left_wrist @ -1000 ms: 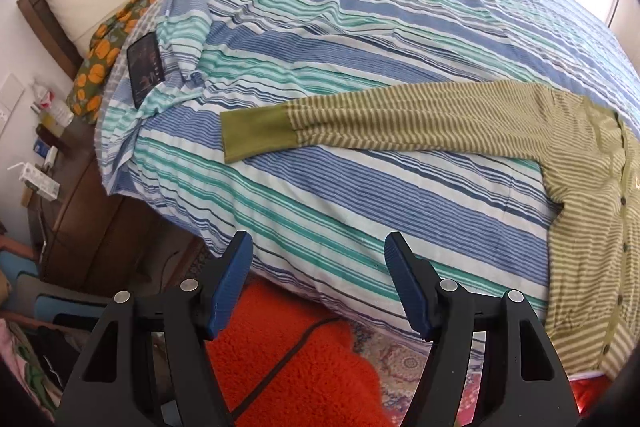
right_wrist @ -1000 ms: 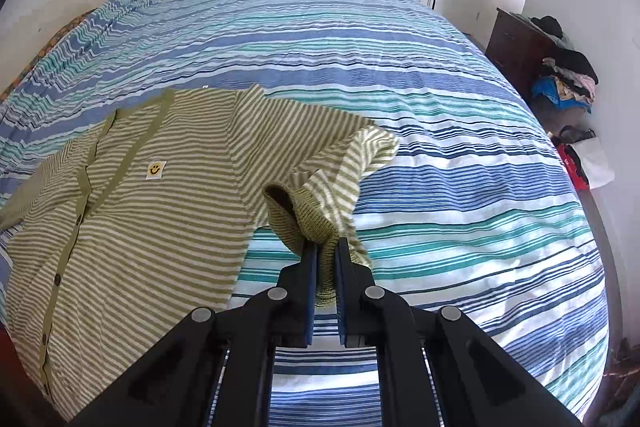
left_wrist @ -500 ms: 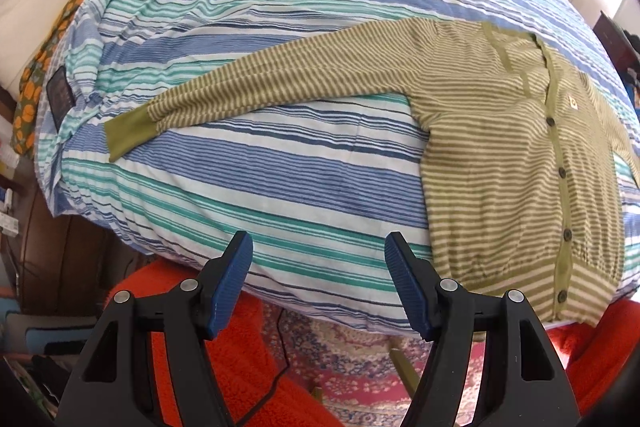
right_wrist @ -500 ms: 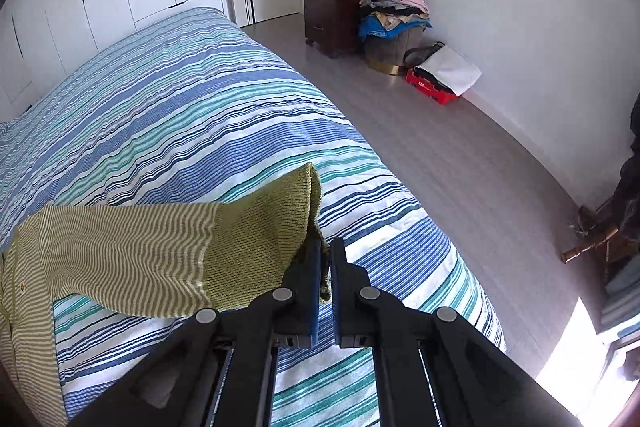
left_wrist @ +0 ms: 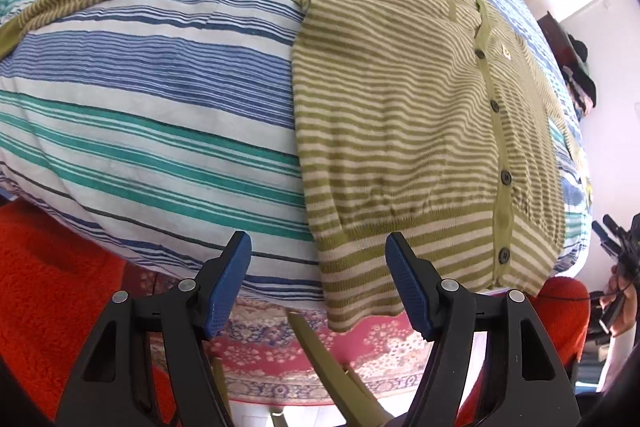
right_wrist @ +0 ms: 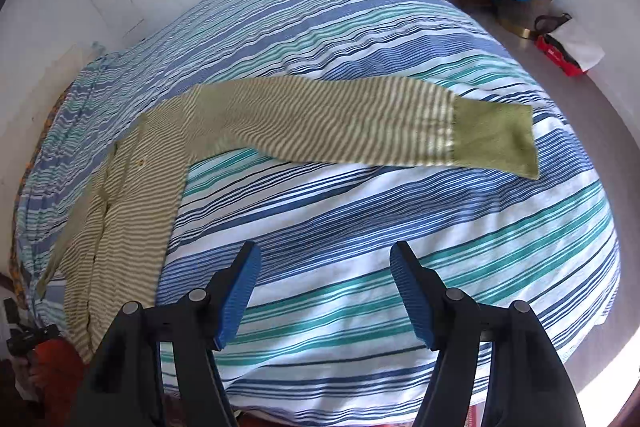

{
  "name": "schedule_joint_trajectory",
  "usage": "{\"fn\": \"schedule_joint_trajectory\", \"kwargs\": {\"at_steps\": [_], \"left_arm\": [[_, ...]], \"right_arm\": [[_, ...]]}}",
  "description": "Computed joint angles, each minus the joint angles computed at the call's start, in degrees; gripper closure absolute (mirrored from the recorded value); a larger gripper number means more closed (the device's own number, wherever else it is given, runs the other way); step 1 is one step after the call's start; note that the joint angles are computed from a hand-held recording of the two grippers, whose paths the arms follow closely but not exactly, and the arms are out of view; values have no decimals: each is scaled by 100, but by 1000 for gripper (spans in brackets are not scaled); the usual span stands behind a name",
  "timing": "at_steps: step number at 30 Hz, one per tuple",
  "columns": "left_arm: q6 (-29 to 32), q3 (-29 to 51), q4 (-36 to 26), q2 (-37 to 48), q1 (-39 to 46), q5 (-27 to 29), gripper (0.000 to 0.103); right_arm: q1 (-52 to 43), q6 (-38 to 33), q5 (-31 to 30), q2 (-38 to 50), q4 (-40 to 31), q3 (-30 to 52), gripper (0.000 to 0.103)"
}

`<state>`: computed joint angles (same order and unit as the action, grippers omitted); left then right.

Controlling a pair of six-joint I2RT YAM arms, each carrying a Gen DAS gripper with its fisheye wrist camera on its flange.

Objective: Fold small clothes

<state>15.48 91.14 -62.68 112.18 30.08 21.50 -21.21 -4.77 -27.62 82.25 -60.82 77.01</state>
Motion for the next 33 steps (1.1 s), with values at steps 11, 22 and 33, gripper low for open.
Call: {"fn": "schedule_joint_trajectory", "kwargs": {"at_steps": [11,22,33], "left_arm": [[314,-244,199,219,-282,414,81],[1387,69,-1326,-88,-56,730,100],[1225,-654,-538,-375,-596,-568,87]], "right_arm": [[3714,1852,292,210,1258,-1919,74],[3478,1357,107,-1014,-621,-1166,99],[3592,1689,860,-1397,-366,-1881,99]]}}
